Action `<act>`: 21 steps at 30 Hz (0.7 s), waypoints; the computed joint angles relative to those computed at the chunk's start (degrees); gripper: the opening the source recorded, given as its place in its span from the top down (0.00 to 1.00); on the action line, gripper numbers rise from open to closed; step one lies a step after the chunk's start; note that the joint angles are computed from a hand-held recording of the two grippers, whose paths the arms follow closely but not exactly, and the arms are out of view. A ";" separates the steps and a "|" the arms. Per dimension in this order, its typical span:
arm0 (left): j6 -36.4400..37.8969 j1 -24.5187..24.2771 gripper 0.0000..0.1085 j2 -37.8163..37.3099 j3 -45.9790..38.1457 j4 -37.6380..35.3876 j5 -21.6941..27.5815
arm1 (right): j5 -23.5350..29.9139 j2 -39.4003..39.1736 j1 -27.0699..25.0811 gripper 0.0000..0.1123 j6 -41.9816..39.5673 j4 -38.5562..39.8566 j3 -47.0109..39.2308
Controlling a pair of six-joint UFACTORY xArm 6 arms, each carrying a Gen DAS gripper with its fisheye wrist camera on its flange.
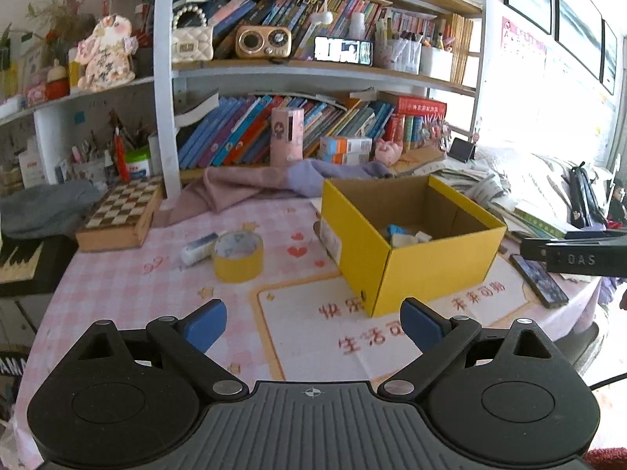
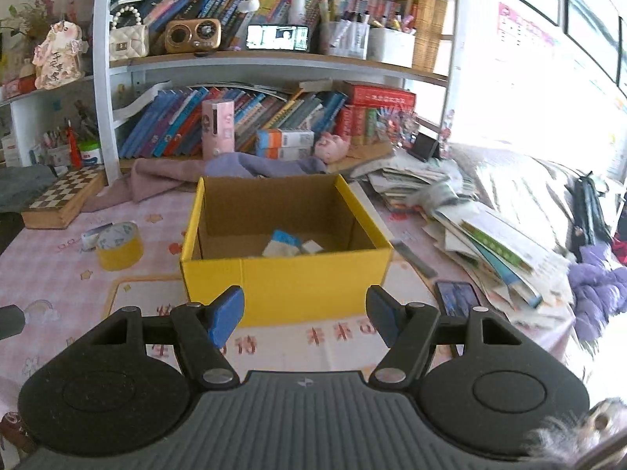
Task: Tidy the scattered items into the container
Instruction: 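Raise both open tools out of the yellow box and back away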
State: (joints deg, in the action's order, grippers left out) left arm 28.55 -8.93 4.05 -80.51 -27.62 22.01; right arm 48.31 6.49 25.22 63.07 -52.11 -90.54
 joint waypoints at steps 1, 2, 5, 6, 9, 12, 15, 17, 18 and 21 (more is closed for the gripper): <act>0.37 0.27 0.10 -0.53 0.56 -0.47 0.16 | 0.79 -0.69 0.62 0.40 1.15 -0.57 0.80; 0.71 0.48 0.10 -1.10 1.23 -0.85 0.07 | 1.53 -1.38 1.21 0.40 2.20 -1.09 1.61; 1.13 1.06 0.10 -2.60 3.01 -1.46 -0.11 | 3.84 -2.75 2.80 0.39 4.13 -1.99 3.34; 0.98 1.22 0.10 -3.07 3.60 -1.40 -0.30 | 4.54 -3.21 3.33 0.39 4.64 -2.01 3.96; 0.26 1.37 0.10 -4.52 5.98 0.79 -2.67 | 5.97 -4.12 4.56 0.39 5.46 -2.22 5.36; 0.46 1.35 0.10 -6.02 8.29 2.57 -4.42 | 6.86 -4.51 5.55 0.39 5.24 -2.54 6.19; 0.98 1.58 0.10 -6.94 9.22 2.10 -3.57 | 6.89 -4.64 6.13 0.39 4.96 -2.05 6.71; 0.47 1.66 0.10 -7.54 9.91 2.55 -3.14 | 6.76 -4.82 6.47 0.39 4.88 -1.65 7.12; 0.22 1.72 0.10 -7.74 10.17 2.82 -3.02 | 6.70 -4.89 6.59 0.39 4.77 -1.45 7.26; -0.37 1.93 0.10 -8.47 11.02 3.29 -2.64 | 6.30 -5.08 6.85 0.38 4.58 -0.89 7.76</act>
